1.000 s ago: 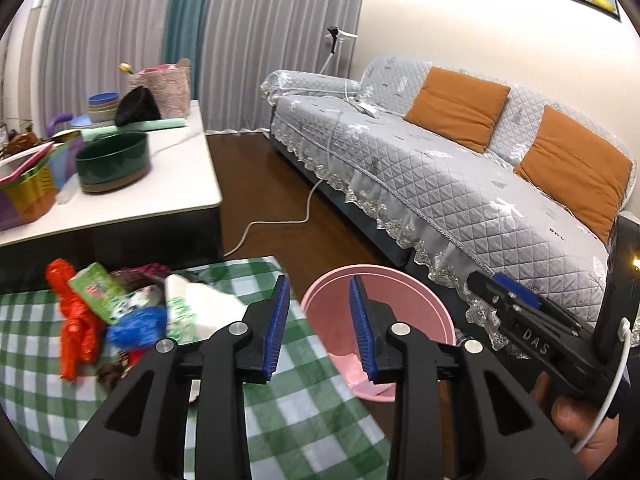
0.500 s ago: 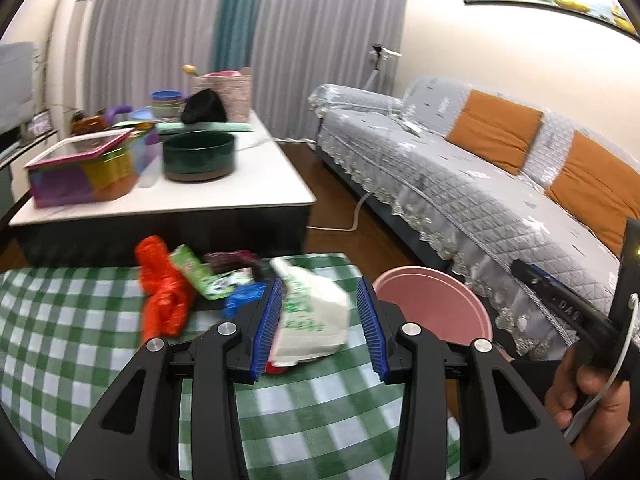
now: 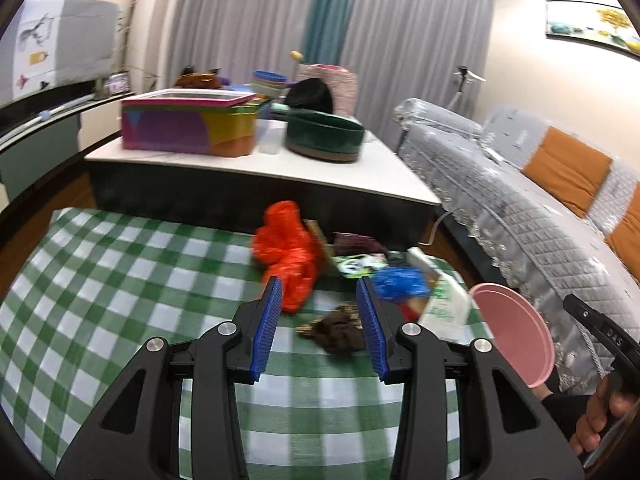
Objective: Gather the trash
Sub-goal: 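Grasp the orange plastic bag with the left tool while the right tool grasps the white takeout box bag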
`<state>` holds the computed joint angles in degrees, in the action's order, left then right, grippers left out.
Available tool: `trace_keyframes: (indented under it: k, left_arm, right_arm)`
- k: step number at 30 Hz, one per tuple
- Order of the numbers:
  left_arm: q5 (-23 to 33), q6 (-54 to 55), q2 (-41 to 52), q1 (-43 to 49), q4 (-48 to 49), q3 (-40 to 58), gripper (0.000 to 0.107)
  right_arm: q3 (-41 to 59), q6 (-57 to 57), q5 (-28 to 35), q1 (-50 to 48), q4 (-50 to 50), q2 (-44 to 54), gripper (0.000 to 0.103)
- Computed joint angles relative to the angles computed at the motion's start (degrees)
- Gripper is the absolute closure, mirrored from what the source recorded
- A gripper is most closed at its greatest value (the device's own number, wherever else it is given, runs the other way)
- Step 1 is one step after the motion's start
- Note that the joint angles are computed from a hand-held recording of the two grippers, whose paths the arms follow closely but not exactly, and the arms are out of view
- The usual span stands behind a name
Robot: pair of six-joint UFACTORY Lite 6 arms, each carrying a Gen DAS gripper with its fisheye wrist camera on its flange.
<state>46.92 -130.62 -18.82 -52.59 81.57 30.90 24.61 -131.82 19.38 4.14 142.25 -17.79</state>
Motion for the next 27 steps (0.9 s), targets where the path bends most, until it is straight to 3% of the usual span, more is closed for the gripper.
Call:
trace_keyframes:
  k: [3, 10, 14, 27]
  left_arm:
    - [-0.9, -0.9, -1.3, 1.8, 0.0, -1.9, 0.068]
    - [-2.9, -3.1, -1.7, 4.4, 1.0, -4.1, 0.068]
    - [-3.8, -3.7, 0.2, 5.3, 2.0, -2.9, 0.068]
    - [-10.9, -7.7, 7.7, 11.9, 9.5, -0.2, 0.068]
  right_arm:
    - [1.2, -4.7, 0.4, 4.6, 6.9, 3.0, 0.056]
    - [5.0, -13.2, 2.0, 12.8, 19.4, 10.6, 0.028]
    - [7.5, -14.4, 2.7, 15.1, 21.5, 14.9, 0.014]
    - [22.7, -7.1, -0.6, 19.3, 16.4, 32.7, 0.005]
